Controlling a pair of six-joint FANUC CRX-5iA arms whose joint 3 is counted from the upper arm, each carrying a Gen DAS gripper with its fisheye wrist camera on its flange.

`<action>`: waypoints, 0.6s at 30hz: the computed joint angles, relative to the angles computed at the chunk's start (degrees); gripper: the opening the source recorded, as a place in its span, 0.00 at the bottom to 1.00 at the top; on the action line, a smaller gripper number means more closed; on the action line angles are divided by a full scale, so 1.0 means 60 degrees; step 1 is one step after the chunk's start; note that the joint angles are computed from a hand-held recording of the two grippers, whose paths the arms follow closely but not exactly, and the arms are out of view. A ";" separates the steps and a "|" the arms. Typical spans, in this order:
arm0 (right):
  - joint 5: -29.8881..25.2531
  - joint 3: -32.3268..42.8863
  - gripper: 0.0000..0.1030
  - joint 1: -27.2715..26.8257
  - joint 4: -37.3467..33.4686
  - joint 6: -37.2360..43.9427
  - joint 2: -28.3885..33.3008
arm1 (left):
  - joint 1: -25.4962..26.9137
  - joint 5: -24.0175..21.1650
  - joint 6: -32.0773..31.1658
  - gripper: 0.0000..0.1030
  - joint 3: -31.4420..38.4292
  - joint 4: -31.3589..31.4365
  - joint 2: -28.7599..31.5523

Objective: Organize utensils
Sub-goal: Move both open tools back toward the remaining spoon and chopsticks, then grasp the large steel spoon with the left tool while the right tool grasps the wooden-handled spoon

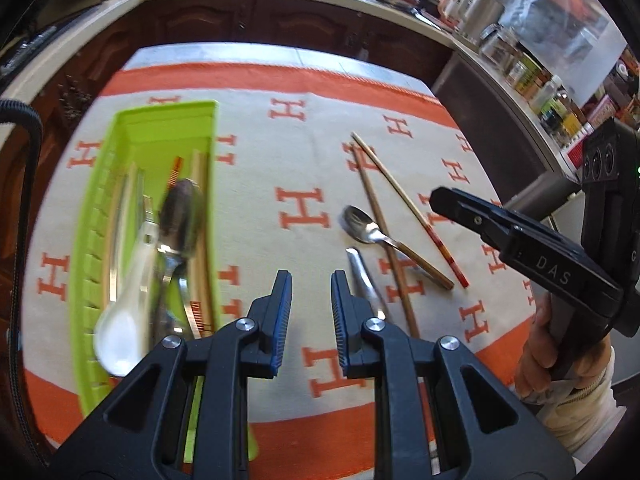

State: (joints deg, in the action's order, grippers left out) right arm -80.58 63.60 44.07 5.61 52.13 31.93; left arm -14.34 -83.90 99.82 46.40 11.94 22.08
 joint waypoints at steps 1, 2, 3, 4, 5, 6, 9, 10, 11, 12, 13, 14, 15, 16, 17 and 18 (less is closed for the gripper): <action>0.0101 -0.0239 0.28 -0.0033 0.0015 -0.0013 -0.0125 | -0.0062 -0.0159 -0.0027 0.15 0.0141 0.0196 0.0201; 0.0226 -0.0525 0.28 -0.0080 -0.0013 -0.0011 -0.0279 | -0.0100 -0.0274 -0.0066 0.15 0.0200 0.0361 0.0335; 0.0379 -0.0901 0.28 -0.0160 -0.0100 0.0011 -0.0487 | -0.0112 -0.0314 -0.0115 0.16 0.0179 0.0491 0.0407; 0.0489 -0.1172 0.28 -0.0189 -0.0123 -0.0032 -0.0622 | -0.0157 -0.0481 -0.0192 0.17 0.0262 0.0689 0.0576; 0.0586 -0.1421 0.28 -0.0248 -0.0194 -0.0040 -0.0753 | -0.0187 -0.0556 -0.0276 0.20 0.0278 0.0816 0.0673; 0.0659 -0.1620 0.28 -0.0310 -0.0299 -0.0028 -0.0850 | -0.0216 -0.0572 -0.0337 0.24 0.0243 0.0872 0.0718; 0.0796 -0.2033 0.28 -0.0373 -0.0446 0.0059 -0.1029 | -0.0330 -0.0634 -0.0485 0.35 0.0107 0.0931 0.0778; 0.0845 -0.2154 0.28 -0.0365 -0.0455 0.0096 -0.1074 | -0.0340 -0.0632 -0.0495 0.36 0.0034 0.0977 0.0769; 0.0887 -0.2247 0.28 -0.0370 -0.0479 0.0155 -0.1104 | -0.0328 -0.0624 -0.0512 0.37 -0.0022 0.1026 0.0768; 0.0929 -0.2371 0.28 -0.0397 -0.0537 0.0286 -0.1162 | -0.0330 -0.0629 -0.0502 0.37 -0.0097 0.1080 0.0763; 0.0916 -0.2362 0.28 -0.0380 -0.0538 0.0331 -0.1144 | -0.0323 -0.0638 -0.0484 0.37 -0.0144 0.1124 0.0768; 0.0890 -0.2360 0.28 -0.0367 -0.0558 0.0439 -0.1126 | -0.0310 -0.0641 -0.0497 0.37 -0.0212 0.1180 0.0756; 0.0840 -0.2362 0.28 -0.0378 -0.0599 0.0631 -0.1103 | -0.0300 -0.0642 -0.0520 0.37 -0.0252 0.1222 0.0769; 0.0730 -0.2234 0.28 -0.0372 -0.0609 0.0760 -0.1010 | -0.0293 -0.0629 -0.0538 0.37 -0.0338 0.1267 0.0763; 0.0611 -0.2148 0.28 -0.0374 -0.0638 0.0930 -0.0932 | -0.0290 -0.0610 -0.0543 0.37 -0.0442 0.1313 0.0735; 0.0492 -0.2046 0.28 -0.0363 -0.0658 0.1053 -0.0849 | -0.0283 -0.0588 -0.0560 0.37 -0.0576 0.1394 0.0710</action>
